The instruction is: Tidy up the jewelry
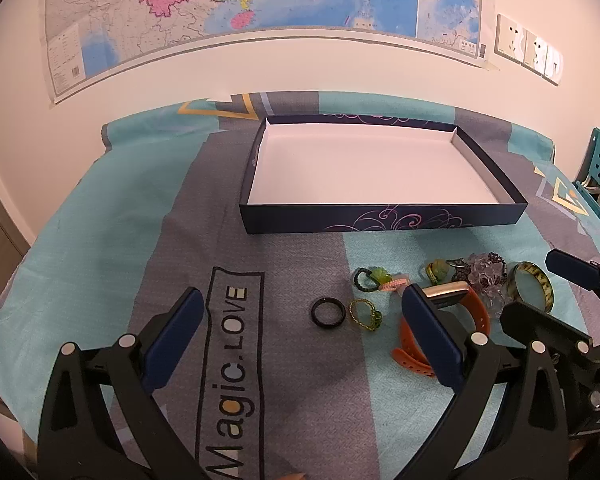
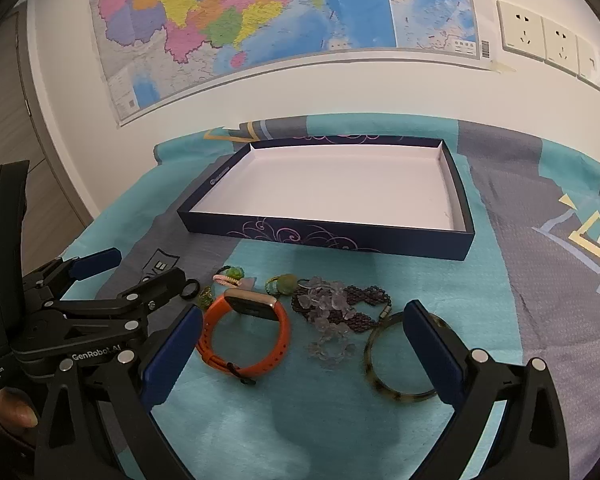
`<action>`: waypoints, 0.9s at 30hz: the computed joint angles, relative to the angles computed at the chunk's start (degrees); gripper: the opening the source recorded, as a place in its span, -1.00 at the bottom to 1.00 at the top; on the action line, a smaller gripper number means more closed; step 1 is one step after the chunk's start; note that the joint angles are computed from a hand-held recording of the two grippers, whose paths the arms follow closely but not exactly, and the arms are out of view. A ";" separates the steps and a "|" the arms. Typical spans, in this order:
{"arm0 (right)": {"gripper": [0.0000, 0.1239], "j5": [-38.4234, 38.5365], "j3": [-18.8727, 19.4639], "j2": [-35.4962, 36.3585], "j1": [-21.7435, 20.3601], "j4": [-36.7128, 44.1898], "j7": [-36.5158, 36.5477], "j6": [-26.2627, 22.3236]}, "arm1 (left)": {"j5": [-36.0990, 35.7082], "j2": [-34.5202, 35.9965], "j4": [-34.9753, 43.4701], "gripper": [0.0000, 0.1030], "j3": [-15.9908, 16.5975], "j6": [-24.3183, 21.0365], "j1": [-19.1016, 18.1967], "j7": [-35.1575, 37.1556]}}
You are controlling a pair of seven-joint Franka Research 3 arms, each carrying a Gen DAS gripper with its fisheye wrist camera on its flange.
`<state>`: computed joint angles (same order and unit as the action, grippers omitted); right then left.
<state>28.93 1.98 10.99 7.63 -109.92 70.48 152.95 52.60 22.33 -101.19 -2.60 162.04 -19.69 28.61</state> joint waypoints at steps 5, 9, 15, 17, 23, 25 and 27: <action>0.56 -0.27 -0.20 0.20 -0.13 0.31 0.18 -0.43 | -0.59 0.30 0.29 0.90 -0.29 -0.12 0.16 0.96; 0.56 -0.63 -0.43 0.22 -0.40 0.43 0.29 -0.93 | -1.45 0.51 0.42 0.89 -0.38 0.27 0.46 2.13; 0.56 -1.24 -0.87 0.22 -0.93 0.54 0.56 -1.48 | -2.28 0.68 0.34 0.89 -0.43 1.45 0.68 4.07; 0.56 -1.81 -1.10 0.22 -1.11 0.57 0.68 -1.82 | -2.71 0.62 -0.02 0.90 -0.49 2.36 0.80 5.00; 0.50 -5.18 -2.38 0.82 -1.72 1.25 2.92 -4.49 | -9.99 1.03 -1.28 0.75 -4.20 5.67 3.93 16.51; 0.35 -6.01 -2.68 1.23 -2.28 1.86 3.20 -6.33 | -14.18 1.31 -1.68 0.62 -6.47 6.49 5.53 22.47; 0.21 -6.82 -3.03 1.58 -2.77 2.34 3.79 -7.86 | -18.78 1.54 -2.11 0.45 -8.82 6.86 7.13 27.97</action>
